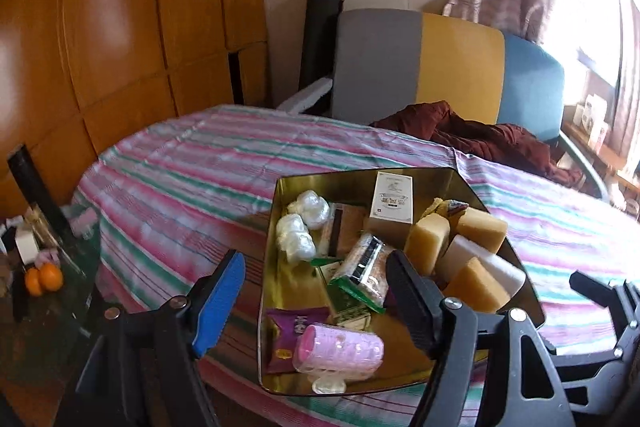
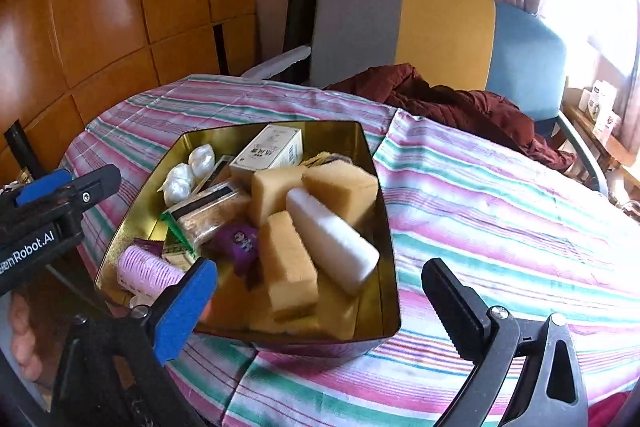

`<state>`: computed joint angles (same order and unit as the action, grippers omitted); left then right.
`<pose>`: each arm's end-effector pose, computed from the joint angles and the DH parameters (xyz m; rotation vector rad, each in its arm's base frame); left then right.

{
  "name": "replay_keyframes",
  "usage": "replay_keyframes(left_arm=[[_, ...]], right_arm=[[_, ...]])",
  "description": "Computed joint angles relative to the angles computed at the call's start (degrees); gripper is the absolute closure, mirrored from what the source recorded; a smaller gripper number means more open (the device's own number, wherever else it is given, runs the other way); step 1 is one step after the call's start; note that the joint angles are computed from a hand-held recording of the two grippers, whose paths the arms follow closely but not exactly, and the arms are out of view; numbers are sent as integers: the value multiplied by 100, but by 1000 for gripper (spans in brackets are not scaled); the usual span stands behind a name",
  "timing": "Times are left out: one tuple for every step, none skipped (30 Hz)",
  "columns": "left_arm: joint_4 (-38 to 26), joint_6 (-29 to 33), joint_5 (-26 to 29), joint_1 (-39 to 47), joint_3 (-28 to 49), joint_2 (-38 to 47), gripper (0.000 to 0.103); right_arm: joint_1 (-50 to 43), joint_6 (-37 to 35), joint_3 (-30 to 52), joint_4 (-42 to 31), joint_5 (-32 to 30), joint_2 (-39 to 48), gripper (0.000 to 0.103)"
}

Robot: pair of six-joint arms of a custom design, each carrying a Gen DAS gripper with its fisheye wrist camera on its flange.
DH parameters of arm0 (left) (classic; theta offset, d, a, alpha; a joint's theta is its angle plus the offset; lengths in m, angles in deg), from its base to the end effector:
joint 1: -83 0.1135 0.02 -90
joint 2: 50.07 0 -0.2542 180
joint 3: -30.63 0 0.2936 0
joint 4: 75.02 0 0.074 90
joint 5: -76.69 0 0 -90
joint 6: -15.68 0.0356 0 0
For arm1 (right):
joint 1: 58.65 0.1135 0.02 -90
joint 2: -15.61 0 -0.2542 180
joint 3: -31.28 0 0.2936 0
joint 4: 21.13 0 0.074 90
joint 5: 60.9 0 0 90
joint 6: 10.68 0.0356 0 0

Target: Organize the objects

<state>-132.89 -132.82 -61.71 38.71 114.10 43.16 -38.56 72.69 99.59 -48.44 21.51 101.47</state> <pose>0.2769 -0.2329 0.2272 -0.4742 2.1962 0.2817 0.3356 0.1277 0.2014 -0.6087 2.2815 0.2705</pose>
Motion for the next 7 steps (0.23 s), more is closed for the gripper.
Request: replay_keyframes(left_arm=[[-5,11,-32,-30,-15,-5,30],[21,-5,-38,-54,-57,-36,31],[74,4,-51,-72,-102,-65,34],[58,1,-67,-80,-95,-58,34],[62,9,-62,-93,-100,-62,34],[111,28,-23,-94,-121,-78,34],[143,29,23,-102,-150,-105,34]], right_arm=[[6,-6,-9,-14,-6,0,0],[26,-27,-18,-21,8,14,0],[39,-52,-46,-25,26,-2,0],[51,-65,-52,-28,43,4,0],[46,-62,-80,-20,34,-7,0],[33,-54,-86,-22,14,-12,0],[27,-45,-107,0,18,-24,0]])
